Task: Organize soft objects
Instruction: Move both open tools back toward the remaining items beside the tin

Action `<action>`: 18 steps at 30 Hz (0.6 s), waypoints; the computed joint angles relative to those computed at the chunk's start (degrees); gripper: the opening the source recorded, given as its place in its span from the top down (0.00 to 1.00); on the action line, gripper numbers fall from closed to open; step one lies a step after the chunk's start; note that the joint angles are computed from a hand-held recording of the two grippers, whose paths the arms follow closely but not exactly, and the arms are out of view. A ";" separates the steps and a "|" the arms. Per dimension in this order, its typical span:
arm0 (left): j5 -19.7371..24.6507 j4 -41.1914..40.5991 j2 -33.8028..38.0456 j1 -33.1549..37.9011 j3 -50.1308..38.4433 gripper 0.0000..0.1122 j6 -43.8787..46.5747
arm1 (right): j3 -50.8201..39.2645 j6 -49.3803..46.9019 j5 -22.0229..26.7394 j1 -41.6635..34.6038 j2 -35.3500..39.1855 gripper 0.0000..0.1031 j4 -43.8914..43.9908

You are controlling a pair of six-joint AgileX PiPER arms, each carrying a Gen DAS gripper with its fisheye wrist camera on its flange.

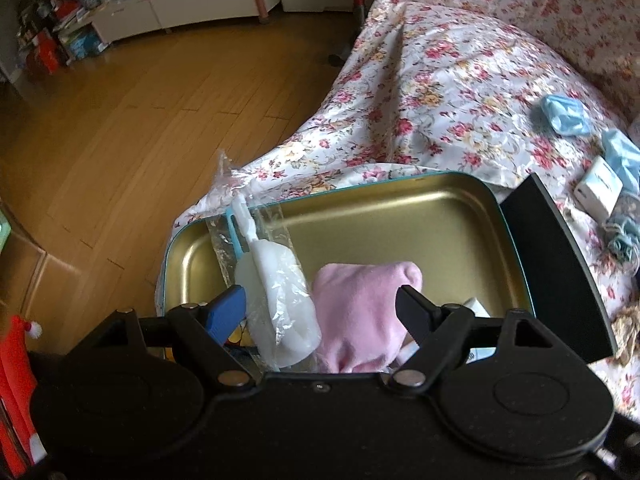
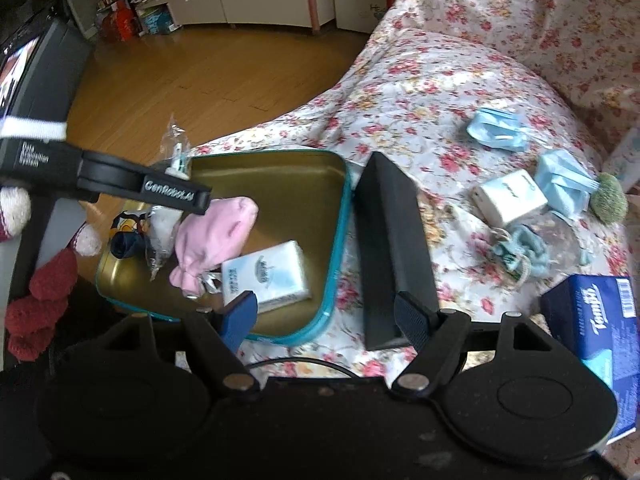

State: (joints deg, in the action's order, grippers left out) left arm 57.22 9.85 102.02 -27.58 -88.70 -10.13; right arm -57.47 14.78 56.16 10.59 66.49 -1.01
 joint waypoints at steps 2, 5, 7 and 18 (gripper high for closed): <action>-0.59 0.05 -0.57 -0.65 0.79 0.31 0.53 | 0.73 -1.61 0.70 -2.14 -1.69 0.27 0.87; -1.70 -1.18 -1.50 -1.33 1.99 0.31 1.94 | 1.94 -4.91 1.93 -6.29 -4.14 0.27 2.73; -2.20 -3.28 -2.14 -1.31 2.60 0.31 3.32 | 2.73 -7.76 3.06 -9.90 -5.84 0.27 4.08; -3.50 -7.04 -5.91 -5.37 7.25 0.31 2.53 | 5.98 -29.79 10.55 -35.85 -10.43 0.27 13.88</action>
State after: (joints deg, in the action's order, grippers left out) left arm 53.71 2.81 96.11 -32.95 -81.45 -7.60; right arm -51.50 -15.01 66.71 -25.26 56.06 12.87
